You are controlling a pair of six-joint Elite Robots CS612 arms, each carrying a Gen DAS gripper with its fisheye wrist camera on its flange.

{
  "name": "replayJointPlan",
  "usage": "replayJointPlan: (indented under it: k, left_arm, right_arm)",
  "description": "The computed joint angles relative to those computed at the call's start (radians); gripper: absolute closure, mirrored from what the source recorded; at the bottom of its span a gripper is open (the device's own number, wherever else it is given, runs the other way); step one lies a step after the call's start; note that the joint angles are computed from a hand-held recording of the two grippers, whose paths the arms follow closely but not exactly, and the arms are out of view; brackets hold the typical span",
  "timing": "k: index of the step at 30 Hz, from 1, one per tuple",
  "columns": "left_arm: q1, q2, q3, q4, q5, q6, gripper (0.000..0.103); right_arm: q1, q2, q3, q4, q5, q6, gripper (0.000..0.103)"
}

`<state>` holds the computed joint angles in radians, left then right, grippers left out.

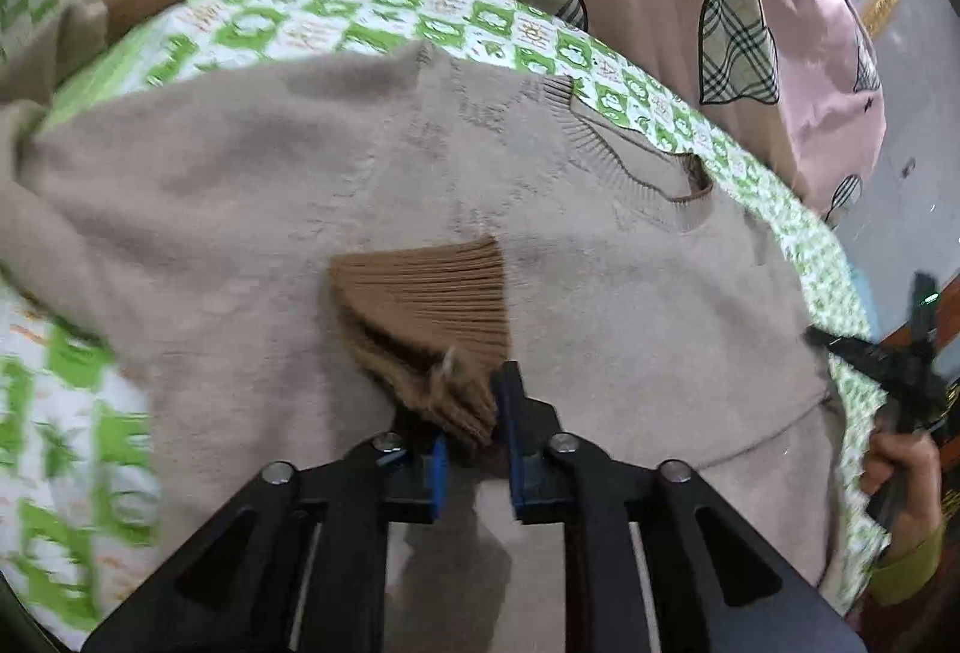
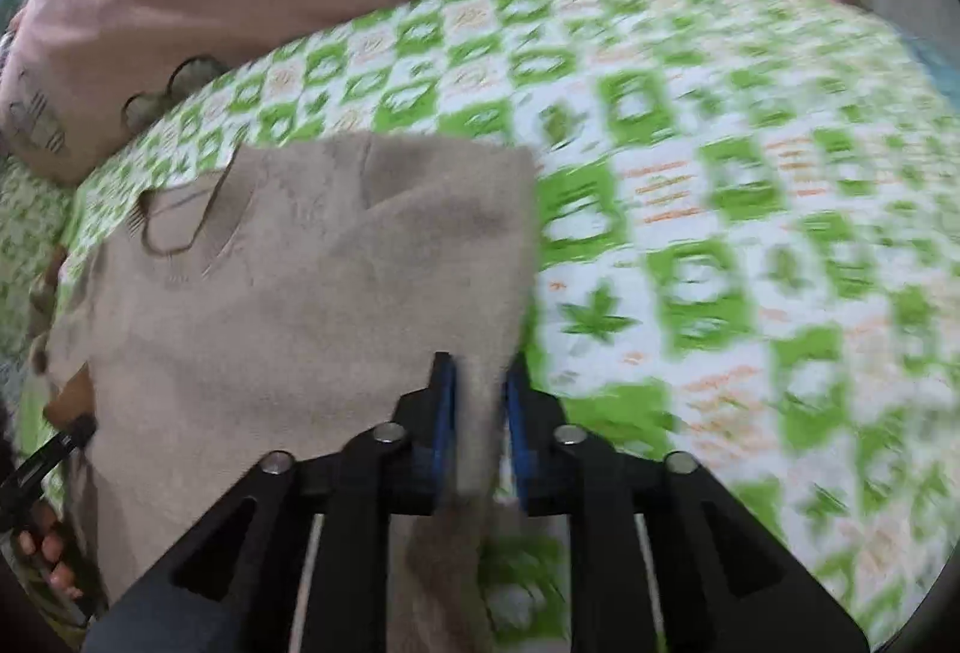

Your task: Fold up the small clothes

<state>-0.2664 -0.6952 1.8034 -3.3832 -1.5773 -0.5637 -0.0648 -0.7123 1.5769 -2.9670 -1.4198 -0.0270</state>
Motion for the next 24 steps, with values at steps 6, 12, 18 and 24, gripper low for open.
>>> replayJointPlan:
  k: [6, 12, 18, 24]
  left_arm:
    - [-0.002, -0.047, 0.080, -0.044, 0.060, -0.021, 0.078]
    - [0.018, -0.102, 0.115, -0.006, 0.208, -0.004, 0.037]
    - [0.093, -0.109, 0.031, 0.077, 0.371, 0.034, 0.028]
    - [0.184, -0.046, -0.153, 0.318, 0.391, 0.061, 0.024]
  right_arm:
    - [-0.022, -0.066, 0.148, -0.157, 0.302, 0.013, 0.047]
    - [-0.007, -0.075, 0.208, -0.090, 0.489, -0.049, 0.047]
    - [0.008, -0.078, 0.235, -0.053, 0.500, -0.059, 0.047]
    - [0.004, -0.089, 0.254, -0.036, 0.474, -0.048, 0.047]
